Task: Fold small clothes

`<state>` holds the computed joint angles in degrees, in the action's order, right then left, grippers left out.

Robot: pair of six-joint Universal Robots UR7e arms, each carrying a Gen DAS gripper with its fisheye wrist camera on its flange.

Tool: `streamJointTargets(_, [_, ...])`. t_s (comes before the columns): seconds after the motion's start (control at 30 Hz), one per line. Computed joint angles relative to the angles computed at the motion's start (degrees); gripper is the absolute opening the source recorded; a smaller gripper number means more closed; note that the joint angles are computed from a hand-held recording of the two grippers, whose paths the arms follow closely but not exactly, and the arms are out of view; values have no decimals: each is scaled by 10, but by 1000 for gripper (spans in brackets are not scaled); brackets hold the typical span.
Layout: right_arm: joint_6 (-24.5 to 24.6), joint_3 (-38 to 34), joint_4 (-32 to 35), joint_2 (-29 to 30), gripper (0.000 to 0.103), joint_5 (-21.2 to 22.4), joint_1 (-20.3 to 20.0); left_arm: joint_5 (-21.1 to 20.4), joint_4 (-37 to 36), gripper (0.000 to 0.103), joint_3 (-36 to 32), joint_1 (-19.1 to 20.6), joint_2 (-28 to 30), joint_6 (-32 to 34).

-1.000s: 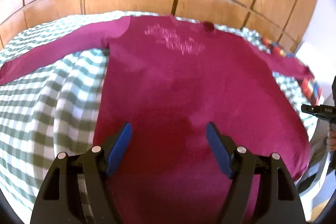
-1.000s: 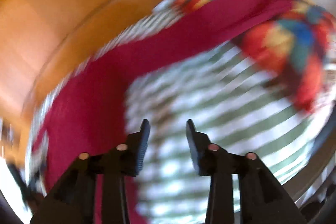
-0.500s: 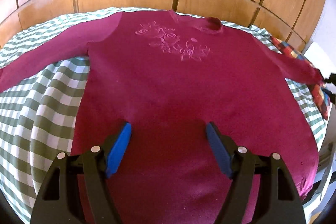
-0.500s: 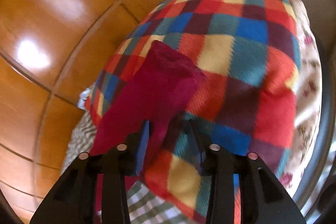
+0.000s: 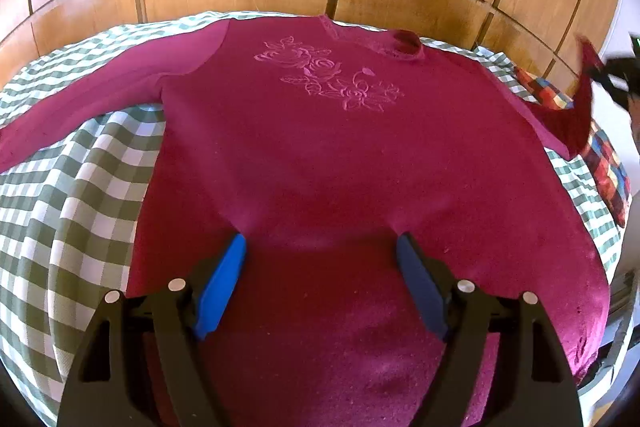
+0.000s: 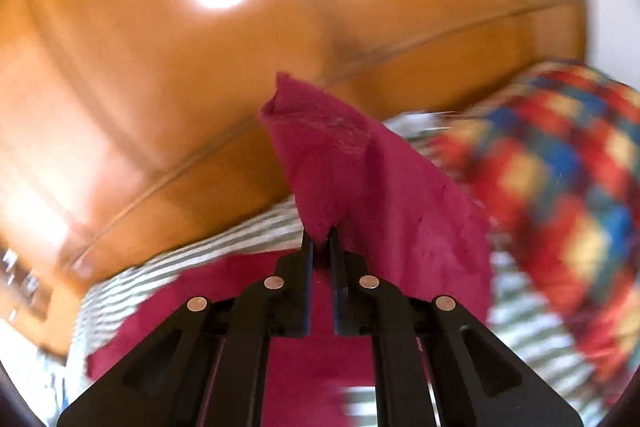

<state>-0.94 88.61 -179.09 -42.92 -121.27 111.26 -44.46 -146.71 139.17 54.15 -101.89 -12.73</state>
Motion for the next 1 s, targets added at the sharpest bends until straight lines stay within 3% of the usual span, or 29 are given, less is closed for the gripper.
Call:
streamJointTargets(0.27, [-19,-140,145,150,6,114,39,-43,3,72,-18,14,-11,-13])
streamJointTargets(0.33, [-26,-158,170,174,7,122,45,-62,1,71,-31,23,-13,-18])
streamJointTargets(0.4, [-25,-166,190,184,27,140,42,-71,-7,70,-42,29,-12,-18])
streamJointTargets(0.43, [-16,-162,186,185,51,147,40,-73,-12,69,-50,33,-8,-15])
streamJointTargets(0.47, [-12,-154,168,182,62,151,38,-77,-18,69,-59,36,-3,-11])
streamJointTargets(0.6, [11,-59,86,120,62,164,18,-89,-46,69,-92,46,27,14])
streamJointTargets(0.83, [57,140,-36,-11,62,93,-29,-86,-81,69,-160,78,110,57])
streamJointTargets(1.0, [102,221,-63,-72,57,87,-70,-88,-66,68,-212,110,170,59])
